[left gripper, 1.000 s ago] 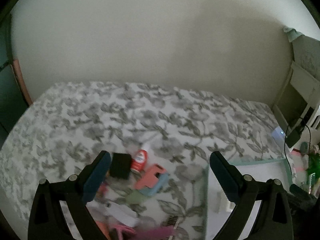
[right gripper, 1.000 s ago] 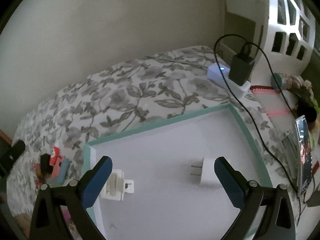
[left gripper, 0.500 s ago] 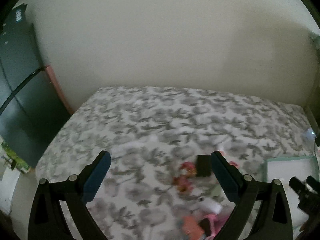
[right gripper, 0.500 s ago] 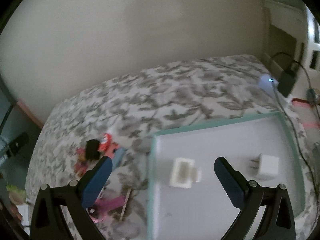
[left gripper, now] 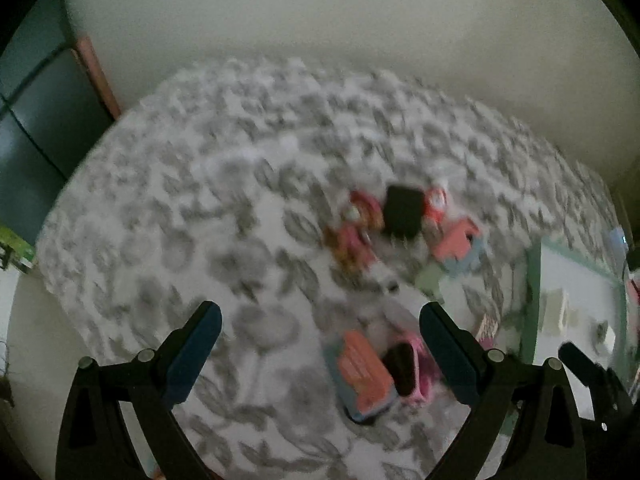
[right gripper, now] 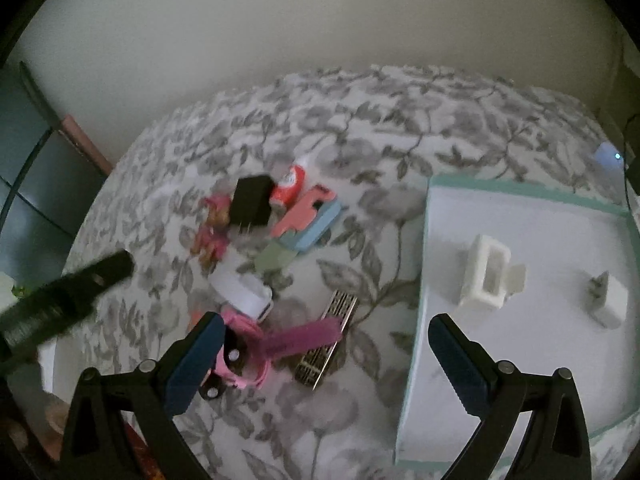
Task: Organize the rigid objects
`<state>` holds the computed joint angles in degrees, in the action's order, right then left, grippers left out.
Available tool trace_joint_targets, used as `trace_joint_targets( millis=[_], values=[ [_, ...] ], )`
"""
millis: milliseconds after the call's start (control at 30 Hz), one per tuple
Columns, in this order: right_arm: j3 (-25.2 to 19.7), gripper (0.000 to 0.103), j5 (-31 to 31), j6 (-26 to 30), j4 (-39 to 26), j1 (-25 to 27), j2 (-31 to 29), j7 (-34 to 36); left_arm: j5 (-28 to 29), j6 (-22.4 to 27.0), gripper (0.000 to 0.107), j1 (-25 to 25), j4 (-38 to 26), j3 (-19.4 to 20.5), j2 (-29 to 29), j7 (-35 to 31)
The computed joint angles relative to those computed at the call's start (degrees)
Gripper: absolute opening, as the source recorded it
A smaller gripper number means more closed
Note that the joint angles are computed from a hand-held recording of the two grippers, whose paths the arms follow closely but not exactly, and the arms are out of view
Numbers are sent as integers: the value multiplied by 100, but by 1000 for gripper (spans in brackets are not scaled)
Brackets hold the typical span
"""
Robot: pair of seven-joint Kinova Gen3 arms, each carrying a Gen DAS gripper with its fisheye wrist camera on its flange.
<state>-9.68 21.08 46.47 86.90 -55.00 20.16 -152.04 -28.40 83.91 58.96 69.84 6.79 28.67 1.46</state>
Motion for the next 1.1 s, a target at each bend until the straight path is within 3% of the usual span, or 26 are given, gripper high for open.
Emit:
trace_joint_targets(
  millis=[133, 433, 567, 700, 833, 967, 1100],
  values=[
    [-105, 103, -258, 103, -109, 96, 139, 266, 309, -450, 99, -156, 281, 79, -24, 1],
    [-125, 96, -678, 205, -371, 95, 397, 868, 820, -1543, 98, -523, 1369, 158, -538, 656],
    [-61, 91, -679, 360, -495, 0, 484, 960, 1061, -2171, 86, -776, 1768, 262, -667, 669],
    [-30, 91, -738, 391, -519, 2, 508, 985, 1254, -2562, 85, -925, 1962, 306, -702, 638],
    [-14, 91, -735, 408, -537, -13, 521, 1011, 1347, -3165, 68, -1037, 2271, 359, -809, 689],
    [-7, 89, -767, 445, -589, -6, 565, 1042, 1465, -3375, 48, -1043, 2343, 332, -818, 586],
    [-3, 87, -785, 544, -677, -19, 646, 1108, 1469, -3384, 48, -1042, 2340, 314, -814, 509]
  ],
)
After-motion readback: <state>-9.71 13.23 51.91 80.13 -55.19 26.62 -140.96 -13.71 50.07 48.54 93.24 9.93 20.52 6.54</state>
